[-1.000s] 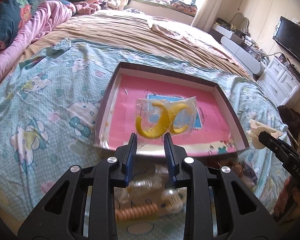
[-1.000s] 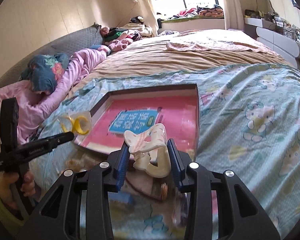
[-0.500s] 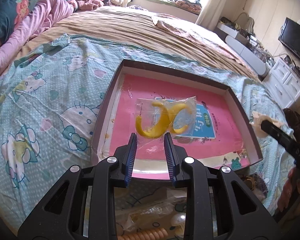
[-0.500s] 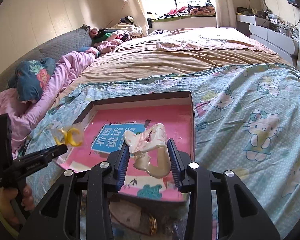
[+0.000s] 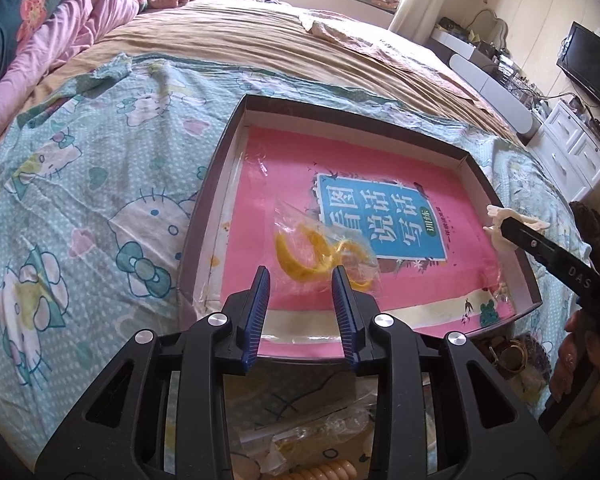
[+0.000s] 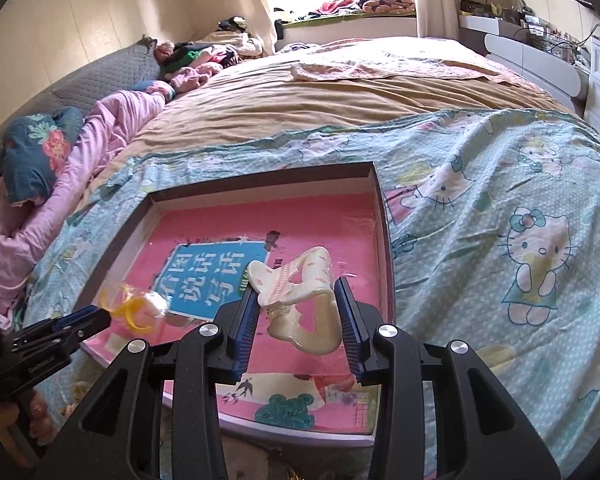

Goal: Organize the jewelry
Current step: 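Lower the yellow bagged item into the tray with the left gripper while the right releases the clip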

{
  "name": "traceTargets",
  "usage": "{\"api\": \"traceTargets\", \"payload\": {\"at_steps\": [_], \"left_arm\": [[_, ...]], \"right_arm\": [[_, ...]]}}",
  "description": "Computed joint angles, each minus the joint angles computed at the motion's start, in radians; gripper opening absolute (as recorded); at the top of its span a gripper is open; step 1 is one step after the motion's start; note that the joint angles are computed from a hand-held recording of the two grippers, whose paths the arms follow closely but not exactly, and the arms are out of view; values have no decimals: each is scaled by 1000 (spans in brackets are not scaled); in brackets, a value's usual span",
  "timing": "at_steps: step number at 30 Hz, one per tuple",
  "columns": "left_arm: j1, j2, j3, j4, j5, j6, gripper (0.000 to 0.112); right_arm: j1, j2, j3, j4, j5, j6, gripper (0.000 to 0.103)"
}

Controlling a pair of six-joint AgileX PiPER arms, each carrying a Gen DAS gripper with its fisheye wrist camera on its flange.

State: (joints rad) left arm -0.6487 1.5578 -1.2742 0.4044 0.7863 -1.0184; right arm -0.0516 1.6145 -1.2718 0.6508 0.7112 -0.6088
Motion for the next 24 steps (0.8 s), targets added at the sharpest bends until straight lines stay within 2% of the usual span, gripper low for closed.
{"api": "traceTargets", "payload": {"at_steps": [7,10,14,15,18,24], "left_arm": [[0,-35,16,17,8,-7,41],[-11,-47,11,36,27,-13,53],[-38,-70,10,75,57,-35,59],[-43,-73,8,83,64,-41,63],[-54,-89,10,98,84,-60,65],[-72,-119,15,106,108,-73,79]], "right_arm": [[12,9,7,-25,-1,34,37],[8,-5,23,-21,-2,34,49],[-4,-35,44,-2,3,10,54],[-11,-44,51,8,7,2,58],[-31,-70,67,30,21,-13,66],[-75,-124,82,67,56,-42,85]]}}
